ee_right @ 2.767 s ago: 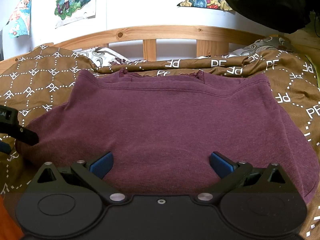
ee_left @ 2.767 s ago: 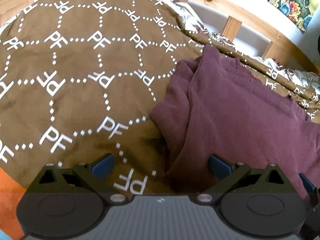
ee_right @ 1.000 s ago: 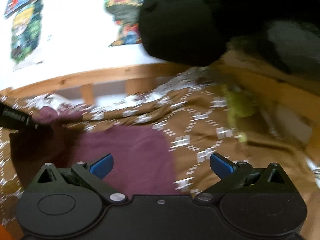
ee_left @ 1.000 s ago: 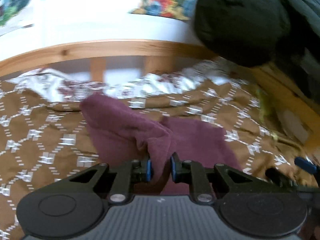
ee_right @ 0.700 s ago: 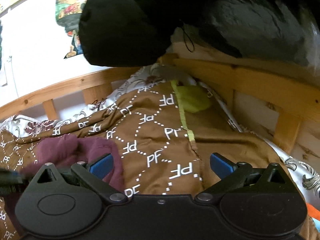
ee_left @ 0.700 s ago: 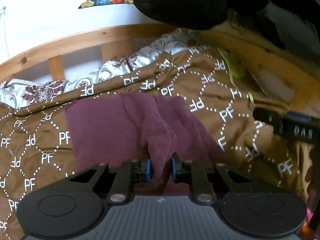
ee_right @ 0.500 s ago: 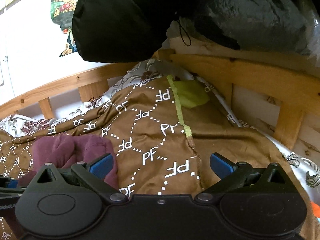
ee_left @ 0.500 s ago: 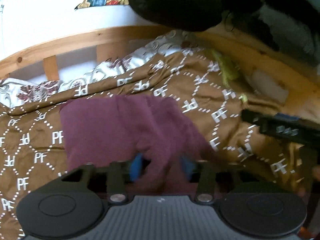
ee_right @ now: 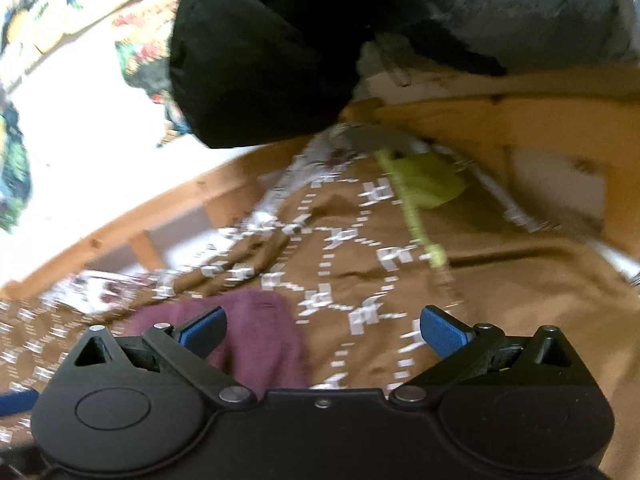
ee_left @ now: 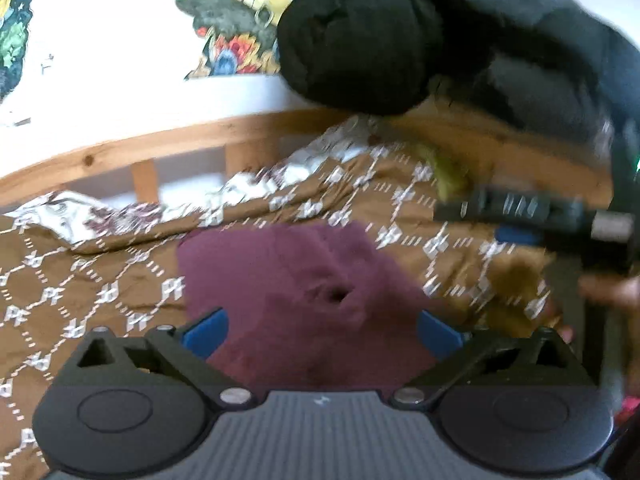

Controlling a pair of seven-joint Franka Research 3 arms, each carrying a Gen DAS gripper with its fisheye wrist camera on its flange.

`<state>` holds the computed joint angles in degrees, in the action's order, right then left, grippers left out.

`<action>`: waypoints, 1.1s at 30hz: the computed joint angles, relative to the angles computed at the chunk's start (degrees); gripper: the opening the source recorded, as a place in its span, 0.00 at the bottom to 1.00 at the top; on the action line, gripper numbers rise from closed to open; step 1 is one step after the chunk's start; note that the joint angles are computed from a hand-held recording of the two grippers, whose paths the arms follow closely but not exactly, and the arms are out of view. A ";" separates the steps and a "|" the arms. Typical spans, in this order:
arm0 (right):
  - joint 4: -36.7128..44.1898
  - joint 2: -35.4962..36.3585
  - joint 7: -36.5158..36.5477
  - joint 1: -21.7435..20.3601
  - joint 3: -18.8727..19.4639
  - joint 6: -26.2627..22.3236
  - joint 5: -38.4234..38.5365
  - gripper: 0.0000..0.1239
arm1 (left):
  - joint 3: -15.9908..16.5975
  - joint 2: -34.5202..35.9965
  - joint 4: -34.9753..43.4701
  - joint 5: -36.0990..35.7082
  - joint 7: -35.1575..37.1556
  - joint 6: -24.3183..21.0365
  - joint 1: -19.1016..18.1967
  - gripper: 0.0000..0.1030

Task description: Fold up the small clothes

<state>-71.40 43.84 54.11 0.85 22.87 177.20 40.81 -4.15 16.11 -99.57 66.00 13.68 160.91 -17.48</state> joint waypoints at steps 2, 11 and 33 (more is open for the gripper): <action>0.38 1.28 -6.69 -4.90 8.27 -2.26 2.52 0.83 | -0.51 -0.30 -0.82 -2.50 1.88 -2.24 0.29 0.99; 13.99 9.51 -4.22 -2.35 7.79 -26.71 5.39 0.83 | -0.84 1.46 0.11 -8.96 7.96 -6.72 1.12 0.99; 12.36 8.98 -32.87 0.55 7.47 -16.65 23.07 0.15 | -0.23 5.40 4.80 -12.50 18.38 -0.57 -0.99 0.19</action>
<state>-59.04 52.82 21.24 1.40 30.34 160.55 63.88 -4.38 21.51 -94.77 53.50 32.07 160.34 -18.47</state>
